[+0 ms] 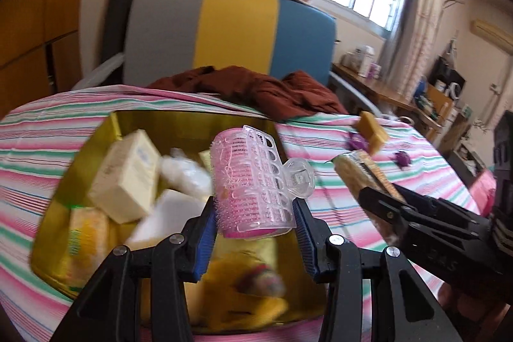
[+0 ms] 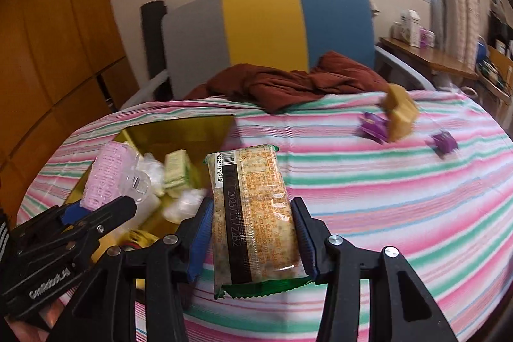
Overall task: Organize objects
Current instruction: 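Carry the biscuit packet and pink hair roller into the gold tray and release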
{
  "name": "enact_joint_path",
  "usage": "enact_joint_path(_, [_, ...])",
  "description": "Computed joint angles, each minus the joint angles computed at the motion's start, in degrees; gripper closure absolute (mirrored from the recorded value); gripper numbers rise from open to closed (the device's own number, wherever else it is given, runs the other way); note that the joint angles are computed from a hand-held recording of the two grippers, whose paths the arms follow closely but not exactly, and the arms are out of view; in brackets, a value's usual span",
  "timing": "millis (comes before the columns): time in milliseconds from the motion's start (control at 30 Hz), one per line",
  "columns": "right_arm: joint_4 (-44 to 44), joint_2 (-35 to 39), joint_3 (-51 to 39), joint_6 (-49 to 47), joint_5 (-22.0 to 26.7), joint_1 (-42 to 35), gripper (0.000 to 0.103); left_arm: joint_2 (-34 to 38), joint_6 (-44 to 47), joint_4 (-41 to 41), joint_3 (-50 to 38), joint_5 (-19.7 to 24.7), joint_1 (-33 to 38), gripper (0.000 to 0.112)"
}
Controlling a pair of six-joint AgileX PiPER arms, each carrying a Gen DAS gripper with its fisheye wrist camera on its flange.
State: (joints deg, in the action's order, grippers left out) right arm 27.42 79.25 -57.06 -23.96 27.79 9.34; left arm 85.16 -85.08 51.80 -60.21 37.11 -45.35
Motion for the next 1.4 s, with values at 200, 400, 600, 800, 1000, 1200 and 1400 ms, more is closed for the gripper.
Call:
enact_joint_path(200, [-3.6,4.3,-5.7,4.7,0.5,6.0,0.055,-0.8,6.2,-3.9,0.0,2.2,5.5,0.066])
enact_joint_path(400, [-6.2,9.7,-11.9,7.7,1.9,9.5,0.055,0.9,14.2,-9.2,-1.2,1.7,11.3,0.066])
enact_joint_path(600, [-8.0,16.3,-18.7,10.0,4.3,10.7,0.055,3.7,22.0,-15.8,-3.5,0.6,15.2,0.066])
enact_joint_path(800, [-8.8,22.9,-25.7,13.4,7.6,9.9,0.055,6.7,28.8,-21.3,-6.9,0.3,18.0,0.066])
enact_joint_path(1000, [-10.2,23.4,-26.9,17.6,7.2,8.7,0.054,10.1,33.1,-23.0,-11.4,2.0,20.0,0.066])
enact_joint_path(1200, [-0.4,16.7,-19.6,7.3,4.1,5.6,0.054,13.0,35.5,-24.1,-15.4,2.9,22.7,0.066])
enact_joint_path(1400, [4.1,13.0,-15.4,2.8,3.8,2.8,0.054,15.5,37.6,-25.4,-19.9,3.9,24.3,0.039])
